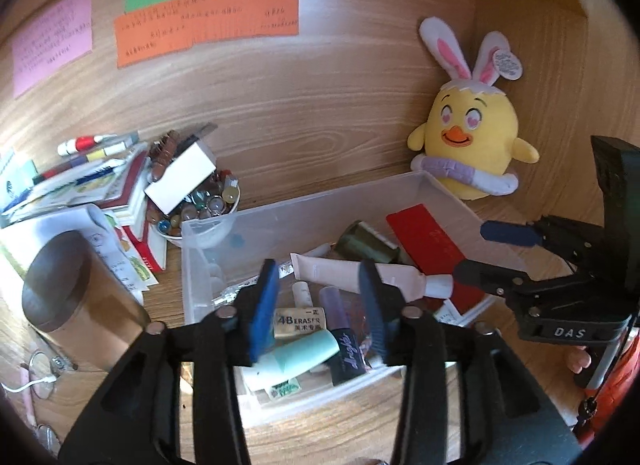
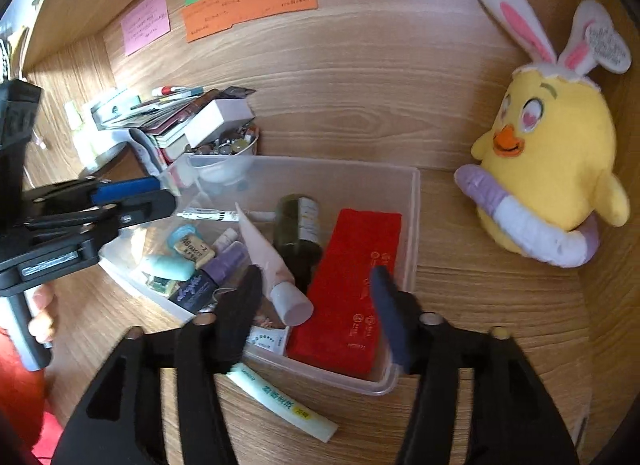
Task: Organize objects
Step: 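Open both grippers to drop the pen and pink tube into the box, then move both grippers back toward the blue box and green tube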
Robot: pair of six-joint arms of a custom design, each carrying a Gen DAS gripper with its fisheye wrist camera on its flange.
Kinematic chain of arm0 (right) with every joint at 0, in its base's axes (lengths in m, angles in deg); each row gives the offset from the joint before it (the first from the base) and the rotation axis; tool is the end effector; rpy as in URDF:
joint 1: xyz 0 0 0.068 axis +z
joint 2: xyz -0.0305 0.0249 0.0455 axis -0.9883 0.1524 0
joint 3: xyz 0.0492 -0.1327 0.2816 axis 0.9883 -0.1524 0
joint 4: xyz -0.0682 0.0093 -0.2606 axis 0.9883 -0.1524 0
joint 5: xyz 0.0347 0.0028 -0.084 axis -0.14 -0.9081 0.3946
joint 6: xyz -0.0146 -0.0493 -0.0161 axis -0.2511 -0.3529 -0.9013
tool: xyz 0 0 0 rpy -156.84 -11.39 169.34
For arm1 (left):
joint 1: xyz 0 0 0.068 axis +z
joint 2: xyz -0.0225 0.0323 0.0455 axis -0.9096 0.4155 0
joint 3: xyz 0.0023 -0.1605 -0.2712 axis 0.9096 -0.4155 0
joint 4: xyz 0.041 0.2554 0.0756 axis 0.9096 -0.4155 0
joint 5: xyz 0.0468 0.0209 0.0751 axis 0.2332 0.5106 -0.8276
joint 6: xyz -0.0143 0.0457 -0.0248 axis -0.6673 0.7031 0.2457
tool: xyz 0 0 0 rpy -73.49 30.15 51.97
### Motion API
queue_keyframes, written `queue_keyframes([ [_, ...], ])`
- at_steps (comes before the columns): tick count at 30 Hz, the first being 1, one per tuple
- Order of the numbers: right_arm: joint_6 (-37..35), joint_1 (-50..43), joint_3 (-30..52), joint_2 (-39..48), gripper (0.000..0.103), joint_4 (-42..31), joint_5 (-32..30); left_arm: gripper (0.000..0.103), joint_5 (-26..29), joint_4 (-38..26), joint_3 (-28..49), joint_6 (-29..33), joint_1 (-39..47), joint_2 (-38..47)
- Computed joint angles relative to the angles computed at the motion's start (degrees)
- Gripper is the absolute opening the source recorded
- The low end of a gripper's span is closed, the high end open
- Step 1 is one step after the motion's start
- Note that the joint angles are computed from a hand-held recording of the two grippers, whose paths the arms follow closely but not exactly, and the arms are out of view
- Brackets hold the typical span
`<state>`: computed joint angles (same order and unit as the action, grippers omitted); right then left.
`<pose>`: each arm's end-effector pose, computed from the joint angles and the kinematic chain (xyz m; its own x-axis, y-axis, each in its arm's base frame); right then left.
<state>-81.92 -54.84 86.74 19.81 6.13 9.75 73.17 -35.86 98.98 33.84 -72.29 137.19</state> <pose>0.2881 0.1440 0.2465 -0.6183 -0.2034 -0.7592 -0.4062 0.9096 0.0872 0.2659 -0.0375 0.2462 -0.6065 0.1841 -0.7735 0.3083 0.9512 -0.0154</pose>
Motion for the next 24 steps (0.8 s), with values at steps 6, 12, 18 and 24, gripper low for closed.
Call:
queue_keyframes([
  [6,-0.23,1.1,-1.14,-3.12,0.068,-0.04,1.51,0.082,-1.81,-0.76,-3.35,-0.52,-0.78,-6.97],
  [12,-0.94,1.91,-2.43,-6.26,0.077,-1.39,1.77,0.098,-4.42,-1.53,-6.45,-1.31,-1.91,-12.66],
  [18,-2.14,3.24,-4.87,-9.17,0.081,-2.14,3.35,0.1,-2.97,-3.57,-9.31,-1.79,-0.23,-15.49],
  [24,-3.56,4.21,-6.99,-9.71,0.081,-2.98,5.27,0.1,-0.49,-5.7,-12.53,-1.56,2.63,-17.12],
])
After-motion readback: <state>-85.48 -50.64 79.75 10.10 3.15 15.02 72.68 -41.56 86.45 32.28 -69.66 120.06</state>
